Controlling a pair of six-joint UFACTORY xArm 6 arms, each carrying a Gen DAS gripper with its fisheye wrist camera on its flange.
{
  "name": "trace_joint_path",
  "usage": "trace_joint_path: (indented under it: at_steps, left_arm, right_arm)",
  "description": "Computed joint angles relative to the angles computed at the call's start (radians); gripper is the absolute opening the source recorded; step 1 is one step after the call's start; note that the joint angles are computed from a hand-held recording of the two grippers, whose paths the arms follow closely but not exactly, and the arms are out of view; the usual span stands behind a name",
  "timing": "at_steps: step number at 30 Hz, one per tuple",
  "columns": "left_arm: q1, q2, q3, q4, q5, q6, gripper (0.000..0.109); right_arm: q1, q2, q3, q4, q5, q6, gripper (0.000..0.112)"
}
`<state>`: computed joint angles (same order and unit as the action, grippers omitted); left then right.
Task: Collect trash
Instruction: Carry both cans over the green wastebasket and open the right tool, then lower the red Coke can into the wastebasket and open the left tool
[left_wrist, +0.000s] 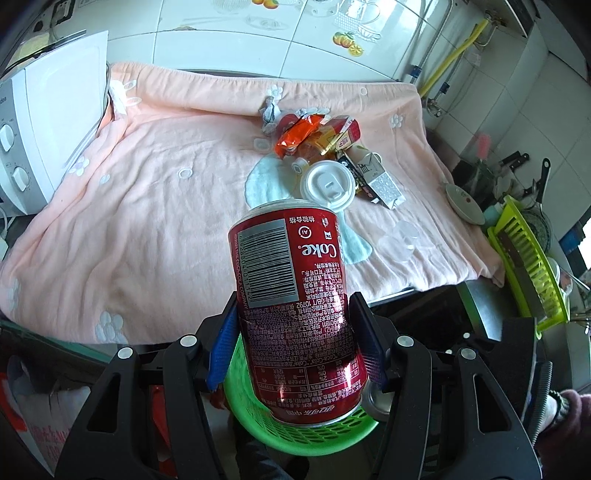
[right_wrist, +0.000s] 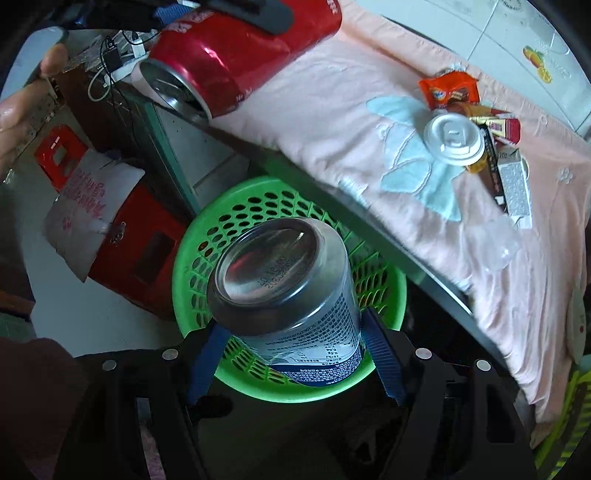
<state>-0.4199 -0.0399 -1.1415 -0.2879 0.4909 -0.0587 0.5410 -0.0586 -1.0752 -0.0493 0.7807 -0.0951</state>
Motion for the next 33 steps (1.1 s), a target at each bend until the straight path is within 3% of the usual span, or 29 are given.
trace_joint_path:
  at_steps: [14,33]
  left_arm:
    - [-0.004,-0.007,0.013,0.015,-0.005,-0.011,0.057]
    - [-0.034,-0.058,0.069,-0.015,0.014,0.031,0.057]
  right_arm:
    - [0.011,0.029,0.017,-0.035,0.011,0.146,0.070]
    - [0.008,-0.087,0.107,-0.202,-0.007,0.306,0.088]
